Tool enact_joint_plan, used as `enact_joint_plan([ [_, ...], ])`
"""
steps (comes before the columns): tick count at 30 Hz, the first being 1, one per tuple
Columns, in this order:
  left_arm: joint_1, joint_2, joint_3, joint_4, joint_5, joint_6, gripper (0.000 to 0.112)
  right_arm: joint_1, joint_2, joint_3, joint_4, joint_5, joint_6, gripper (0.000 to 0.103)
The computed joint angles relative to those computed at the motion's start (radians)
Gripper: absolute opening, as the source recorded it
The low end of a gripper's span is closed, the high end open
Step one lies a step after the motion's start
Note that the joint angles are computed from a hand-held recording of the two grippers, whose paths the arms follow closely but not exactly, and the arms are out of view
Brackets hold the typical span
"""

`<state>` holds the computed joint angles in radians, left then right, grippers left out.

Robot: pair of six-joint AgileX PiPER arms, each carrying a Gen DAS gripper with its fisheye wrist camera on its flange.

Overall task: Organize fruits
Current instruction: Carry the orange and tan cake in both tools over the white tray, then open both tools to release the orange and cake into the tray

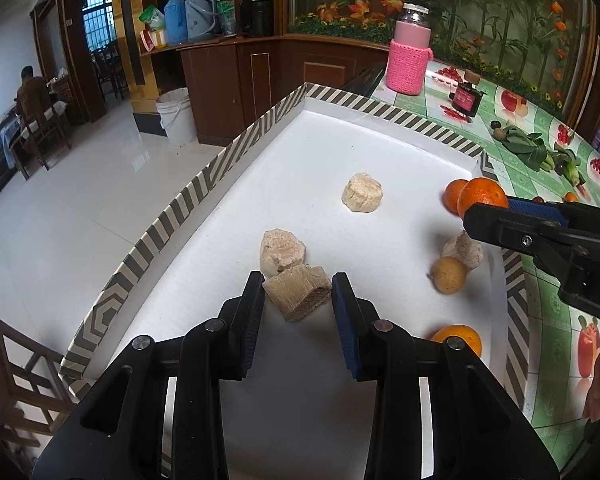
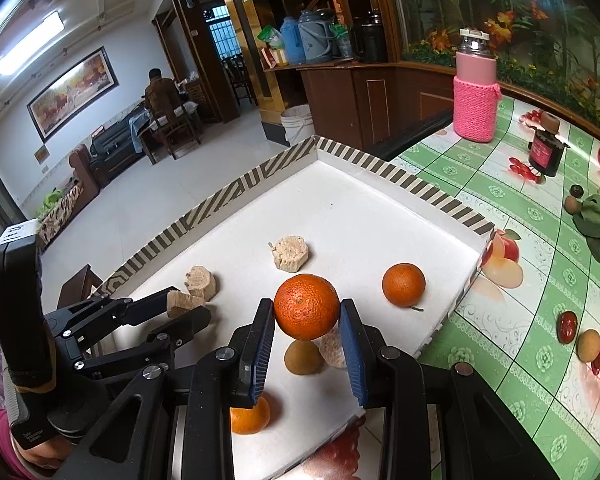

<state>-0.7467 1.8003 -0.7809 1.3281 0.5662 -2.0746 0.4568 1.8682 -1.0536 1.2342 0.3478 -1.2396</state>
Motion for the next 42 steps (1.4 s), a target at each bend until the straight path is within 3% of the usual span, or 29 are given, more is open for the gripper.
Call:
enact_joint_plan([
  [8, 0.029, 0.009, 0.003, 0.004, -0.03, 0.005, 0.034, 0.036, 0.079, -0.101, -0.172, 0.023, 0.164, 0.032],
  [21, 0.044, 0.014, -0.009, -0.027, -0.042, 0.048, 0.035, 0.105, 0.213, -0.268, -0.626, -0.007, 0.601, 0.032],
  [28, 0.031, 0.019, -0.012, -0.035, -0.029, 0.047, 0.039, 0.091, 0.174, -0.209, -0.538, -0.042, 0.527, 0.038],
  [31, 0.024, 0.012, -0.009, -0.054, -0.018, 0.049, 0.066, 0.078, 0.134, -0.16, -0.438, -0.057, 0.439, 0.038],
  [37, -0.013, -0.023, -0.007, -0.075, 0.038, 0.039, 0.067, 0.047, -0.018, 0.01, -0.156, -0.113, 0.159, 0.038],
  [40, -0.049, -0.032, -0.018, -0.069, 0.091, 0.03, 0.067, 0.016, -0.071, 0.082, 0.051, -0.111, -0.031, 0.038],
  [42, -0.067, -0.033, -0.031, -0.072, 0.11, 0.036, 0.067, -0.005, -0.09, 0.108, 0.109, -0.103, -0.086, 0.038],
])
